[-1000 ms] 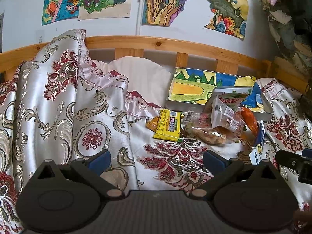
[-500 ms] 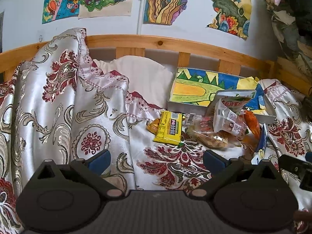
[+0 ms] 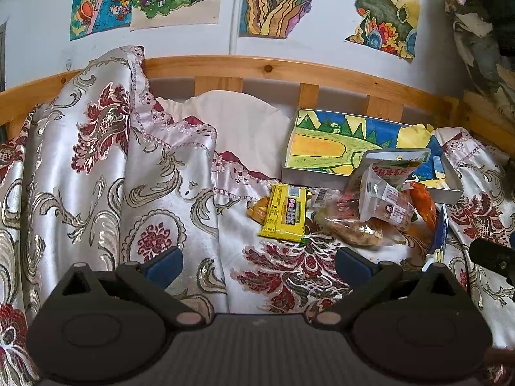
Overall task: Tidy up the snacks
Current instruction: 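Move the right tool down to the blue-and-white stick pack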
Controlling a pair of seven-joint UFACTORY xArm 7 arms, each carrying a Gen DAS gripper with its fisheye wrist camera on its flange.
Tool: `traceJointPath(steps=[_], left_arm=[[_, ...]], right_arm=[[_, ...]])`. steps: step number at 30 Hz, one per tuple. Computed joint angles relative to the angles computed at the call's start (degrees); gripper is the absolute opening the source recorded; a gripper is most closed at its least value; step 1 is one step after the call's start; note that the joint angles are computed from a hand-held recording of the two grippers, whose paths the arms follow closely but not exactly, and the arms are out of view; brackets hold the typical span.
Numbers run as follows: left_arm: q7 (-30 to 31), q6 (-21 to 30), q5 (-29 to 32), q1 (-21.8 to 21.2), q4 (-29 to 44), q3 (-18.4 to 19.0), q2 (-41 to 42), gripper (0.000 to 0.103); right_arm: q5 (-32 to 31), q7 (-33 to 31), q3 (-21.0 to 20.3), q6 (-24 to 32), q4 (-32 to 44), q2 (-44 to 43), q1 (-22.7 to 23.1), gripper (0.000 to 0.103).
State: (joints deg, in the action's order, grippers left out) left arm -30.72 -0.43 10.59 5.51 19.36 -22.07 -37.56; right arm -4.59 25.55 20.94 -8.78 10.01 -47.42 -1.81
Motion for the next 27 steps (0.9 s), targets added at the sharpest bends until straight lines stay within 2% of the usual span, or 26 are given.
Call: traceJointPath(steps=[2,6,10,19,23,27], left_arm=[[0.23,0.4,0.11,-0.04,0.81,0.18,0.61,0.103],[0.52,1.04,0.65,0.47,2.78,-0.11,2.05,0.103],[0.29,2.34,1.14,0.59,5.33,-0.14,3.99,0.103],[-2.45,4.49,5.11,3.62,9.94,-3.15,8.1,0.103],[-2.98,4.97,6.94,2.76,11.34,-2.5,9.87,0.103],[-3.48,5.76,8.12,1.56,12.29,-1.63,11.51,0.103]], right_arm=[[-0.64,-1.42,-2.05,-1.02,0.37,1.12,1.31,0.103],[-1.37,-6.25,-10.61,-1.75,1.99,5.14,7.29,0.103],[-0.69,-9.99,-14.7,1.28,4.95,9.15,9.62,0.102],[2.09,-12.31,-14.91,3.47,8.6,15.42,7.81,0.102],[2.83,-11.83,-13.39,4.16,9.36,16.55,6.04,0.102],[3.7,-11.1,-14.35,5.27,9.5,16.8,6.43,0.102]])
